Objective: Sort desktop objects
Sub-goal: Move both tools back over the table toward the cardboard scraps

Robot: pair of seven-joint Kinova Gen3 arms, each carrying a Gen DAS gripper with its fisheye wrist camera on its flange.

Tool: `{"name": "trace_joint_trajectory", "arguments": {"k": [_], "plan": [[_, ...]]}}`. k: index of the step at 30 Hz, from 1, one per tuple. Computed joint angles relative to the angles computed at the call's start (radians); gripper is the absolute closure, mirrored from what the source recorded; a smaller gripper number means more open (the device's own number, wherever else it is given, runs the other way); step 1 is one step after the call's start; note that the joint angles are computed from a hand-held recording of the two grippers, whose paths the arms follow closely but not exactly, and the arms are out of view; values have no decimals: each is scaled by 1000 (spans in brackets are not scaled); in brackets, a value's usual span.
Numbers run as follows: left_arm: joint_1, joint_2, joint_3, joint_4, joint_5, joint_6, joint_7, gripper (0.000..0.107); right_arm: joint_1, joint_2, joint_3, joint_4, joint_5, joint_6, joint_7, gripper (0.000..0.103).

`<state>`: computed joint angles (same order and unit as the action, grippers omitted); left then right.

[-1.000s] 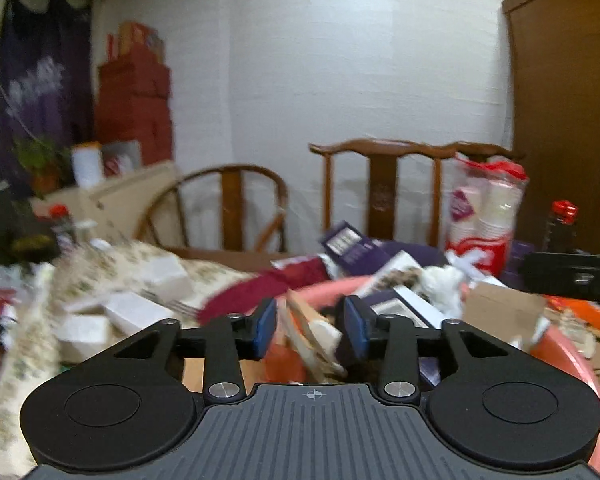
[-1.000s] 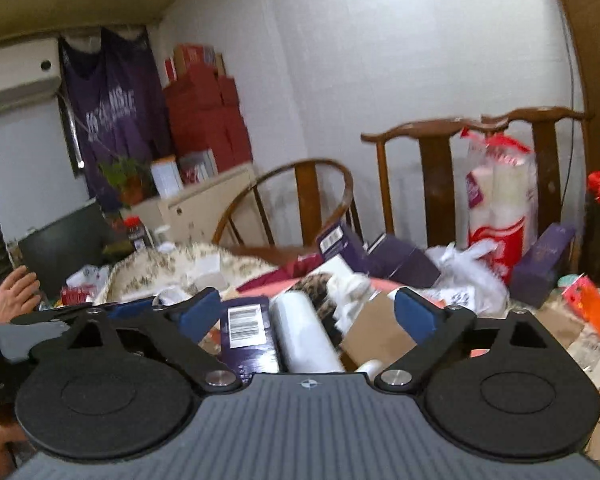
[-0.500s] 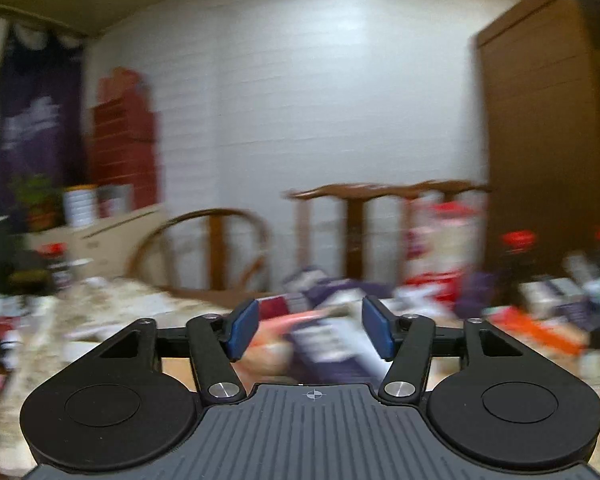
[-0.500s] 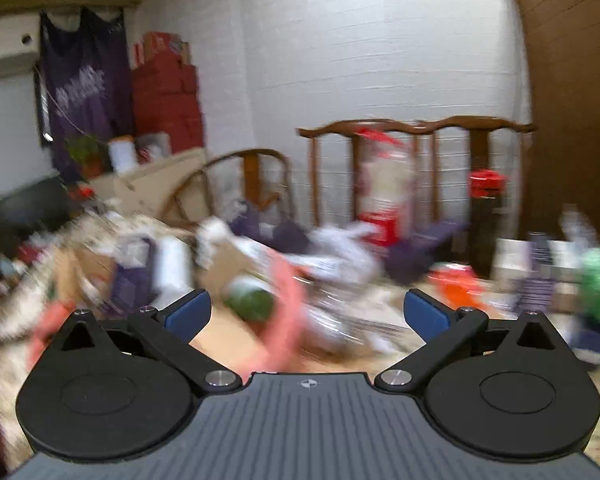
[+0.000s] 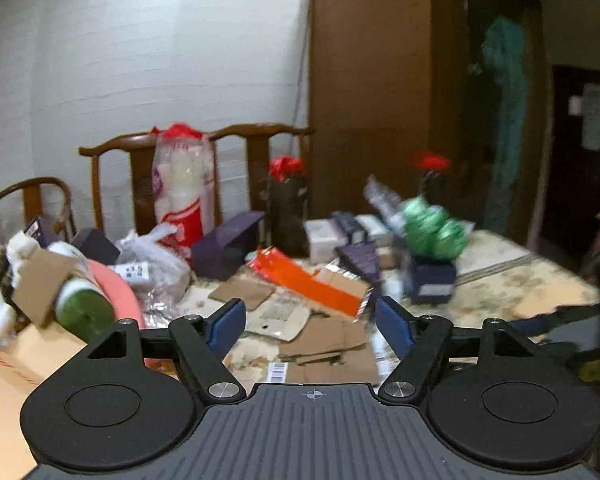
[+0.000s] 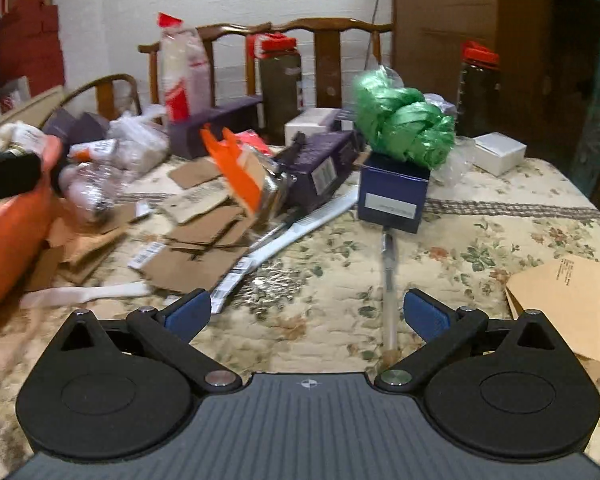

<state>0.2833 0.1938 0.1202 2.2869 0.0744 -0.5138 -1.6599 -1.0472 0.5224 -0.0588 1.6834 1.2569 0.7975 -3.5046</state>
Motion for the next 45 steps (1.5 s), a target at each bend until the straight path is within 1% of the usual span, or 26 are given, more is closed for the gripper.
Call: {"name": "trace_joint_trajectory", "arguments": {"k": [2, 3, 5, 7, 9, 11, 12, 13, 14, 15, 16, 17, 18, 20, 22, 23, 24, 25, 27, 28, 31, 33, 38, 39, 42, 45], "plan": [[36, 53, -23, -10, 65, -41, -48, 24, 29, 8, -11, -11, 7, -44, 17, 1], [29, 64, -19, -15, 73, -41, -50, 24, 45, 10, -12, -14, 28, -85, 10, 1], [25, 89, -27, -11, 82, -70, -38, 22, 43, 30, 8, -45, 24, -117, 34, 1], [28, 113, -36, -4, 99, -113, -38, 20, 34, 69, 25, -107, -4, -95, 78, 1], [49, 129, -54, 22, 120, -176, -83, 18, 27, 103, 46, -158, -40, -92, 79, 1], [63, 135, -63, 35, 151, -207, -122, 18, 14, 120, 74, -177, -59, -114, 36, 1], [64, 139, -61, 33, 158, -209, -129, 17, -3, 129, 95, -181, -55, -112, 2, 1], [62, 140, -54, 33, 163, -213, -141, 17, -28, 138, 123, -186, -46, -103, -37, 1], [79, 148, -63, 35, 184, -231, -158, 17, -64, 150, 169, -193, -52, -98, -64, 1], [96, 156, -69, 35, 217, -244, -185, 16, -88, 163, 198, -207, -63, -81, -74, 1], [110, 161, -73, 33, 246, -251, -210, 17, -94, 171, 209, -222, -75, -72, -68, 1], [119, 163, -75, 29, 268, -252, -230, 17, -82, 174, 203, -235, -97, -79, -45, 1], [122, 166, -76, 30, 279, -258, -243, 17, -51, 170, 179, -245, -126, -99, -6, 1], [110, 162, -65, 35, 268, -260, -234, 17, 29, 171, 91, -272, -164, -98, 75, 1], [101, 159, -57, 42, 259, -268, -220, 16, 76, 181, 21, -290, -160, -70, 156, 1], [100, 160, -55, 45, 257, -275, -215, 16, 83, 186, 12, -295, -164, -71, 197, 1], [105, 163, -55, 47, 267, -286, -216, 15, 78, 194, 21, -296, -172, -83, 223, 1], [111, 165, -56, 49, 278, -295, -220, 15, 56, 199, 49, -295, -173, -87, 233, 0], [119, 172, -56, 52, 286, -314, -229, 15, -4, 201, 139, -271, -180, -134, 219, 0], [127, 178, -57, 56, 298, -334, -235, 14, -13, 197, 165, -262, -202, -160, 226, 0], [125, 180, -55, 53, 301, -329, -242, 13, -22, 191, 191, -245, -207, -193, 227, 0], [115, 177, -51, 48, 292, -311, -230, 13, -32, 191, 203, -246, -215, -192, 226, 0], [124, 180, -56, 49, 300, -316, -245, 13, -38, 193, 210, -253, -234, -185, 254, 1], [123, 181, -55, 50, 299, -319, -244, 13, -45, 190, 217, -247, -232, -185, 245, 4], [109, 178, -51, 53, 276, -316, -227, 13, -58, 165, 232, -206, -213, -198, 206, 15], [109, 177, -52, 53, 273, -312, -226, 13, -51, 124, 223, -152, -211, -200, 174, 20]]}}
